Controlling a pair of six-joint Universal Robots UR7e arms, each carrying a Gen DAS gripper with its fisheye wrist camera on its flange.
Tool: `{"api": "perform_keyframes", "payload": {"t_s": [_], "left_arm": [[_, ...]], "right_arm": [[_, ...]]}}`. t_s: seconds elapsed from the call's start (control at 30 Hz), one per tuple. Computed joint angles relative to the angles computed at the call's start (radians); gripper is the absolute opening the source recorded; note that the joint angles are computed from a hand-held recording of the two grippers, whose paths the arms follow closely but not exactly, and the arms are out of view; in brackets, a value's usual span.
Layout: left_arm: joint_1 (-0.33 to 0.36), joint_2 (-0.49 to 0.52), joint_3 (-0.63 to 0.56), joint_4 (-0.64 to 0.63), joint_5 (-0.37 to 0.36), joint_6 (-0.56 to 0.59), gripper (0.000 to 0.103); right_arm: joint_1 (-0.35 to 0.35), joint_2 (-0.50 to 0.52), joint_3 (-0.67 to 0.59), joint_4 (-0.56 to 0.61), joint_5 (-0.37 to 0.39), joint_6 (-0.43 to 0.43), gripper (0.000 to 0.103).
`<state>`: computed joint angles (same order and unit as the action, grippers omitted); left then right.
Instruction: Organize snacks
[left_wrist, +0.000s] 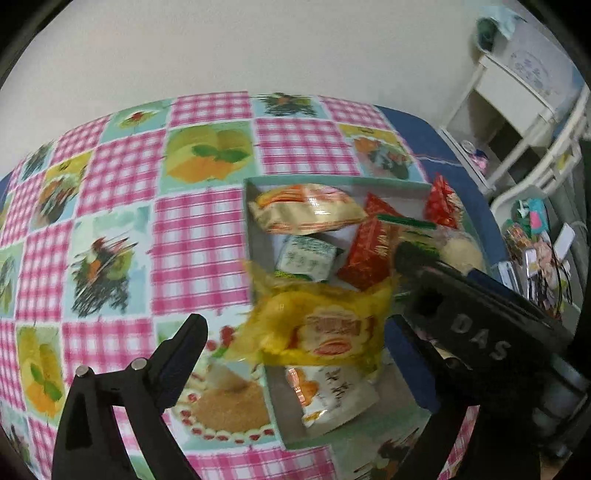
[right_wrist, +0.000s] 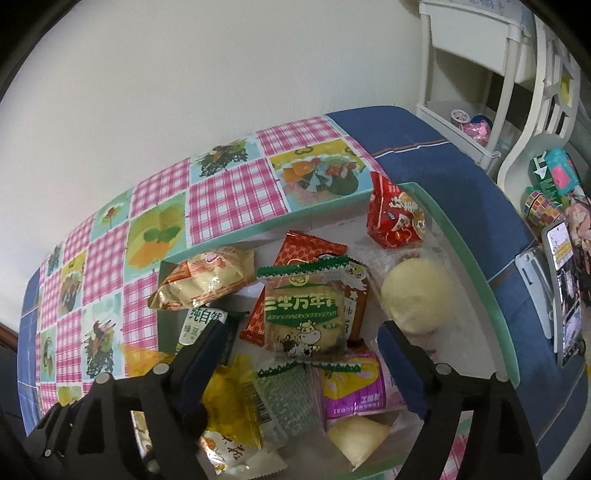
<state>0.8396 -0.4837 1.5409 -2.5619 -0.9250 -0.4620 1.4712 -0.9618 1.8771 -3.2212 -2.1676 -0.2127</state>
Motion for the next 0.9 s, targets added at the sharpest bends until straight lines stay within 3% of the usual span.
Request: {"api": "perform_keyframes", "payload": {"t_s": [0.3, 0.5, 0.6, 0.67, 0.77, 0.9], "left_arm": [[0.009, -0.090, 0.083, 0.007, 0.084, -0.109, 0.097], [0.003, -0.113, 0.103, 0.103, 0.267, -0.206, 0.097], [0.002, -0.120, 0.115, 0.125, 0.322, -0.234, 0.097], [0.005, -0.130, 0.114, 0.175, 0.334, -0.279, 0.097], [0.009, -0.145, 0.123, 0.221, 0.343, -0.328, 0.097], [0.006, -0.167, 0.129, 0.337, 0.368, -0.427, 0.097]], "right_arm": [[0.015, -0.012, 0.029, -0.027, 0.004, 0.005, 0.089], [0.034, -0.002, 0.045, -0.029, -0.013, -0.009, 0.089], [0.045, 0.007, 0.052, -0.026, -0.020, -0.021, 0.089], [0.053, 0.014, 0.059, -0.034, -0.024, -0.033, 0.091], [0.065, 0.025, 0.070, -0.053, -0.032, -0.061, 0.103], [0.074, 0.036, 0.079, -0.068, -0.034, -0.089, 0.103]]}}
